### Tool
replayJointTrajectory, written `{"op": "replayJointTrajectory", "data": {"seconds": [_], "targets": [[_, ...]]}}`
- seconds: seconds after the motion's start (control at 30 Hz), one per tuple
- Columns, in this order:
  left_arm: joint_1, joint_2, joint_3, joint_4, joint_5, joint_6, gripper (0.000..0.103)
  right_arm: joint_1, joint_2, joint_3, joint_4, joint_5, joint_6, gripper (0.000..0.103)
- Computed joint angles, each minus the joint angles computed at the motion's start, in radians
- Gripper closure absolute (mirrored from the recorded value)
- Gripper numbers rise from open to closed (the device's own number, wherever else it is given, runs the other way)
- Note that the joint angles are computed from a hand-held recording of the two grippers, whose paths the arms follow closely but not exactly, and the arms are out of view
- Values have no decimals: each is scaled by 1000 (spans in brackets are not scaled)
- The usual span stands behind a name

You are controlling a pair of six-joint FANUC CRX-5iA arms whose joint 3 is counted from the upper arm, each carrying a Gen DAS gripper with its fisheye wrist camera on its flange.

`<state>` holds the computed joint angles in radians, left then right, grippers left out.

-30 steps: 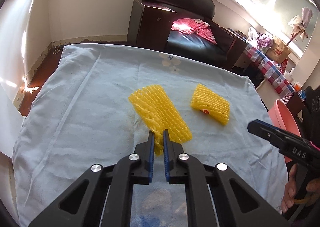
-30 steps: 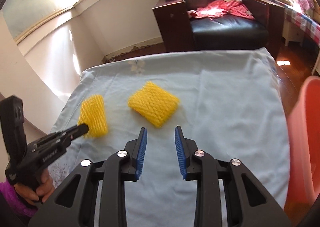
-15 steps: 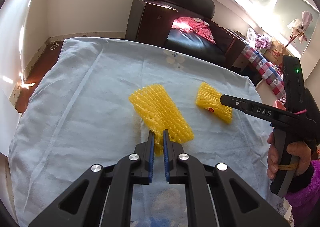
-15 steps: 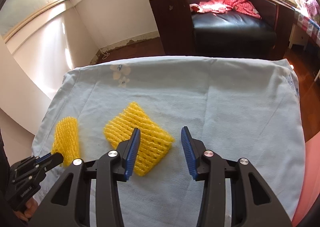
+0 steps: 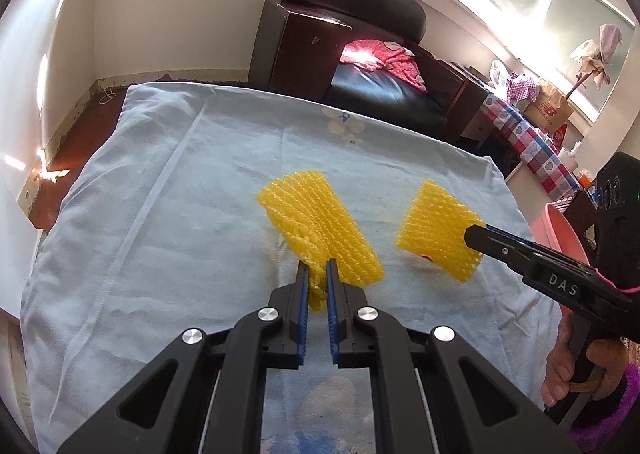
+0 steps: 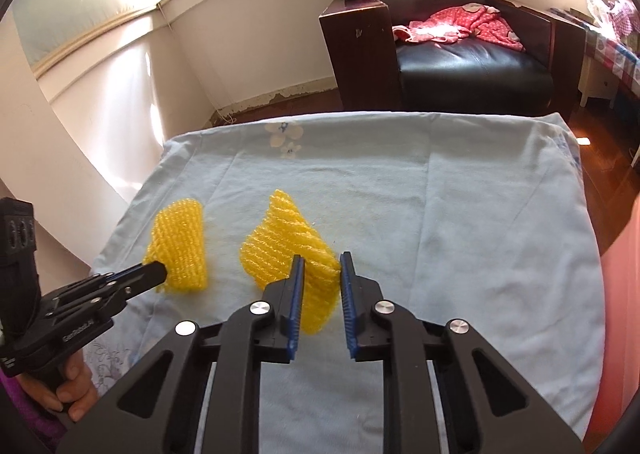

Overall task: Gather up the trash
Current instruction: 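Grasp the smaller yellow foam net with the right tool while the left tool lifts its net, then carry both yellow foam nets over the pink basin with both tools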

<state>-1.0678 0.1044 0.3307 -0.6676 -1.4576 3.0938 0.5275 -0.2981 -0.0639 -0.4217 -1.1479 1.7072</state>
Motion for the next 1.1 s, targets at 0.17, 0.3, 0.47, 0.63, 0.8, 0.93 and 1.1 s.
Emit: {"op": "replayJointTrajectory", "data": {"seconds": [0.17,0.3,0.47,0.63,0.8,0.93,1.1], "targets": [[-19,2,15,-21,4,-4,96,-44,-44,-10,-29,-15,-13,85],[-32,6,32,-38,2,-8,96,-63,-77,-23,-26,-15,-32,85],[-47,16,60,-58,-3,-22,96,-80,-128,-51,2,2,-67,85],[-58,34,94,-69,-6,-43,96,-68,-189,-97,77,38,-101,85],[-69,58,135,-81,-8,-68,96,-50,-239,-138,155,73,-145,85],[-83,84,181,-101,-17,-103,95,-53,-272,-161,198,95,-169,85],[-89,117,236,-109,-1,-147,96,-83,-302,-174,222,105,-171,85]]}}
